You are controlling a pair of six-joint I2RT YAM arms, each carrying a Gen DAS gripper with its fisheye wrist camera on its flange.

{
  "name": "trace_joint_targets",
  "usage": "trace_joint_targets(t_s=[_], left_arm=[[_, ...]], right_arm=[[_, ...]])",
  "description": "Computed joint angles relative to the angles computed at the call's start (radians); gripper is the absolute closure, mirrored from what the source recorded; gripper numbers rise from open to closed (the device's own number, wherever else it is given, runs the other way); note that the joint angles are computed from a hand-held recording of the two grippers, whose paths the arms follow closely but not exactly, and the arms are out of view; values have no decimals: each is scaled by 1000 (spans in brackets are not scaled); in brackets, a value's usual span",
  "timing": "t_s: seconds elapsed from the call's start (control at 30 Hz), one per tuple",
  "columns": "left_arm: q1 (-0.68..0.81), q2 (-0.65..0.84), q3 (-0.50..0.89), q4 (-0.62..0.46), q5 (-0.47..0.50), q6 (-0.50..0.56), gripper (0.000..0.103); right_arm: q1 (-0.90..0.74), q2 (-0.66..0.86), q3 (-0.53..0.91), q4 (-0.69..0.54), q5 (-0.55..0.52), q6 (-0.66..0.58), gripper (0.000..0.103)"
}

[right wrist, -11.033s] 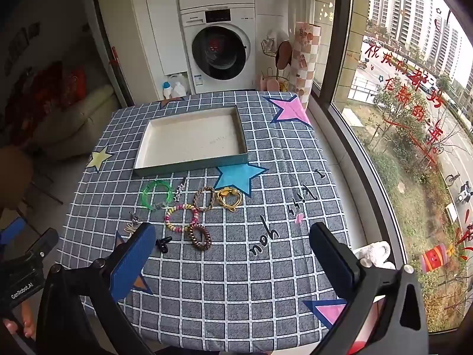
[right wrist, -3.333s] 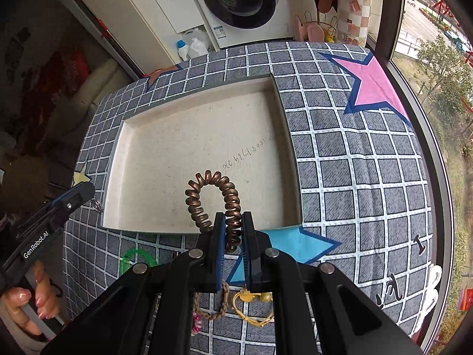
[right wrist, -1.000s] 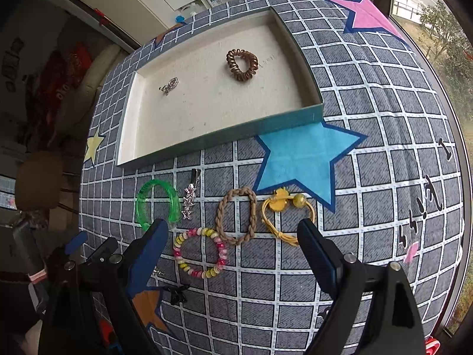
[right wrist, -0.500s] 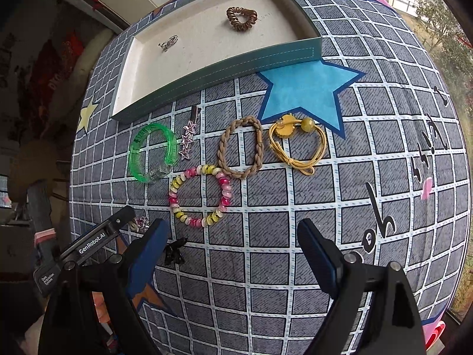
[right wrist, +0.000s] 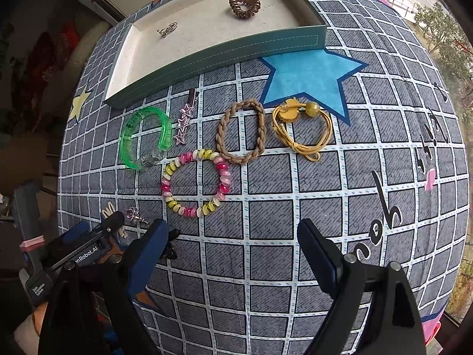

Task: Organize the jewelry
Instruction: 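Grasp the beige hair clip with the left tool while the right tool grasps the pink-yellow beaded bracelet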

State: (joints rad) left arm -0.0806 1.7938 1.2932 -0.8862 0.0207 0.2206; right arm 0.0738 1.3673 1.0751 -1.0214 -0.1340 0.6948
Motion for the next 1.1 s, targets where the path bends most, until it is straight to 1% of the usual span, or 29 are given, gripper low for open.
trace_joint_targets(t_s=[0.1,0.17,0.23,0.27,0.33,0.4,0.43,0.47,0.5,0.53,0.57,0.6,0.63,0.67,0.7,0.77,0.8,0.93,1.03,1.1], left_arm=[[-39,-24,-7,-18,12,-36,0],[-63,-55,-26,-25,11,-47,5],[-83,-83,-40,-36,17,-50,14],[-94,-95,-45,-41,18,-52,16],[-121,-112,-51,-49,17,-62,24],[-145,-128,-58,-55,15,-75,29],[-152,-133,-61,-58,14,-78,32],[-162,-137,-61,-62,15,-83,34],[-171,-131,-55,-64,18,-87,38],[-183,-137,-55,-69,18,-90,46],[-195,-143,-54,-74,18,-91,50],[-205,-149,-55,-76,19,-91,59],[-217,-150,-50,-81,19,-95,61],[-226,-152,-46,-84,21,-101,62],[-242,-152,-36,-88,25,-118,71],[-231,-153,-33,-91,59,-115,72],[-222,-154,-31,-96,80,-113,72],[-182,-164,-24,-112,136,-93,72],[-167,-170,-8,-131,158,-80,72],[-162,-172,11,-147,169,-71,72]], right_arm=[[9,42,12,13,35,22,12],[6,69,21,21,52,31,12],[10,103,35,28,66,35,12],[15,122,42,32,73,35,12],[31,160,60,30,91,38,13],[55,197,84,24,111,48,18],[76,215,103,10,146,52,20],[99,238,126,-8,180,55,26],[121,259,146,-24,209,56,31],[141,278,165,-38,235,56,35],[156,290,179,-48,253,50,41],[166,292,184,-45,256,42,50],[174,299,195,-48,261,35,55],[184,307,206,-51,265,29,67],[192,317,218,-52,266,25,79],[206,338,242,-61,275,29,91],[210,343,247,-59,275,37,93],[194,298,207,-20,244,48,93],[139,210,118,22,212,3,93],[121,182,105,27,200,-11,93]])
